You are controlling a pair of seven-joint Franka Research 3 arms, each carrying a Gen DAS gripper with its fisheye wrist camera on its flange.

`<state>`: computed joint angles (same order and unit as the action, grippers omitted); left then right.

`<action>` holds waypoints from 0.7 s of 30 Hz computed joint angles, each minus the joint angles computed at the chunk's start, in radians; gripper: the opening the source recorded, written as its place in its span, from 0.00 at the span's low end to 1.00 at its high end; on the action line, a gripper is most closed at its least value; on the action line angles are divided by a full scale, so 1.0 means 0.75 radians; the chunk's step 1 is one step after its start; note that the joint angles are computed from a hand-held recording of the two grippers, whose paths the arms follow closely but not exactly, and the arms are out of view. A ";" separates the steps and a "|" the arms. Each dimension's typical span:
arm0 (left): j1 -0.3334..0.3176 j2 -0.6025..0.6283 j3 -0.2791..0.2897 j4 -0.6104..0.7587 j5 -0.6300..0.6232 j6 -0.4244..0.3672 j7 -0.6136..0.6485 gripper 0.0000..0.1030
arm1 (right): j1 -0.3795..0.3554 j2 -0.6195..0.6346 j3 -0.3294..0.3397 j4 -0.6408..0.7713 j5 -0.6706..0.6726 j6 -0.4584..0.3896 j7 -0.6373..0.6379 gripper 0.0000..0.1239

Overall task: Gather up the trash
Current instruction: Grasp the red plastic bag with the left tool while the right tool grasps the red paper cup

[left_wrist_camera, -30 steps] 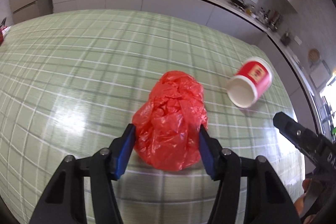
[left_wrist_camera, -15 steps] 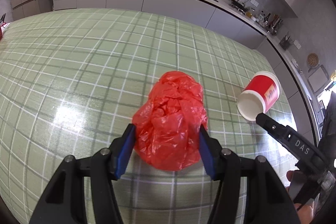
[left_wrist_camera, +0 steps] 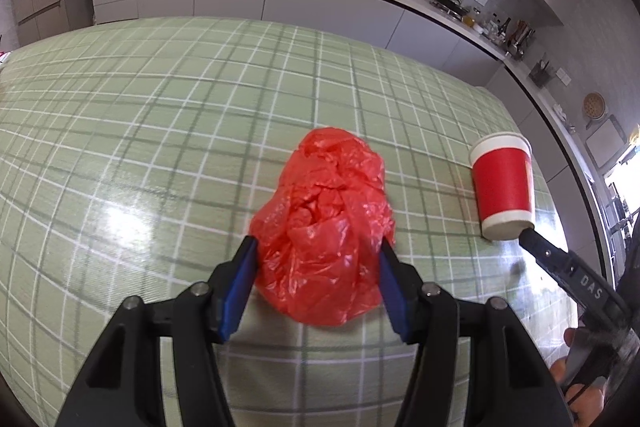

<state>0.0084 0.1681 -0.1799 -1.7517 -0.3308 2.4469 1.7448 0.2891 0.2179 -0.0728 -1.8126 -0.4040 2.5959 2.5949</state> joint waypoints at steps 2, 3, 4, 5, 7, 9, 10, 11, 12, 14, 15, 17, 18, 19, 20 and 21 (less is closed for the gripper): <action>-0.004 0.006 -0.003 0.008 0.007 0.000 -0.003 0.58 | -0.002 -0.017 0.006 -0.018 0.008 0.018 -0.015 0.57; -0.005 0.007 -0.004 0.009 0.009 0.000 -0.004 0.58 | -0.006 -0.030 0.011 -0.034 0.016 0.033 -0.035 0.57; -0.005 0.009 -0.005 0.012 0.010 -0.001 -0.002 0.57 | -0.009 -0.041 0.015 -0.048 0.018 0.049 -0.053 0.57; -0.005 0.009 -0.005 0.011 0.009 0.002 0.001 0.57 | -0.012 -0.053 0.018 -0.063 0.021 0.068 -0.068 0.57; -0.005 0.012 -0.006 0.014 0.010 -0.001 -0.004 0.57 | -0.027 -0.069 0.033 -0.093 0.068 0.126 -0.115 0.57; -0.004 0.007 -0.006 0.010 0.005 -0.001 -0.009 0.58 | -0.027 -0.073 0.032 -0.098 0.074 0.159 -0.119 0.60; -0.003 0.006 -0.005 0.009 0.003 0.000 -0.009 0.57 | -0.025 -0.064 0.028 -0.085 0.069 0.164 -0.116 0.62; 0.000 0.006 -0.005 0.006 -0.002 0.001 -0.001 0.57 | -0.021 -0.053 0.023 -0.066 0.058 0.158 -0.111 0.63; 0.000 0.007 -0.004 0.007 -0.001 0.002 -0.002 0.57 | -0.019 -0.035 0.021 -0.038 0.059 0.148 -0.118 0.63; 0.002 0.008 -0.004 0.009 -0.002 0.003 -0.001 0.58 | -0.025 0.006 0.024 0.020 0.102 0.138 -0.160 0.64; 0.003 0.010 -0.003 0.011 -0.004 0.004 0.000 0.58 | -0.024 0.031 0.022 0.055 0.121 0.120 -0.180 0.64; 0.005 0.014 -0.002 0.018 -0.005 0.002 -0.005 0.57 | -0.016 0.087 0.011 0.133 0.144 0.077 -0.209 0.64; 0.007 0.019 -0.002 0.025 -0.004 -0.001 -0.004 0.57 | -0.015 0.113 0.007 0.167 0.164 0.057 -0.223 0.64; 0.007 0.023 -0.001 0.030 -0.001 -0.002 -0.008 0.57 | -0.020 0.134 0.011 0.193 0.199 0.051 -0.247 0.64; 0.009 0.025 -0.001 0.033 0.000 -0.003 -0.008 0.57 | -0.021 0.149 0.010 0.210 0.224 0.048 -0.267 0.64; 0.009 0.030 -0.001 0.040 0.005 -0.007 -0.010 0.57 | -0.019 0.166 0.005 0.229 0.239 0.040 -0.279 0.64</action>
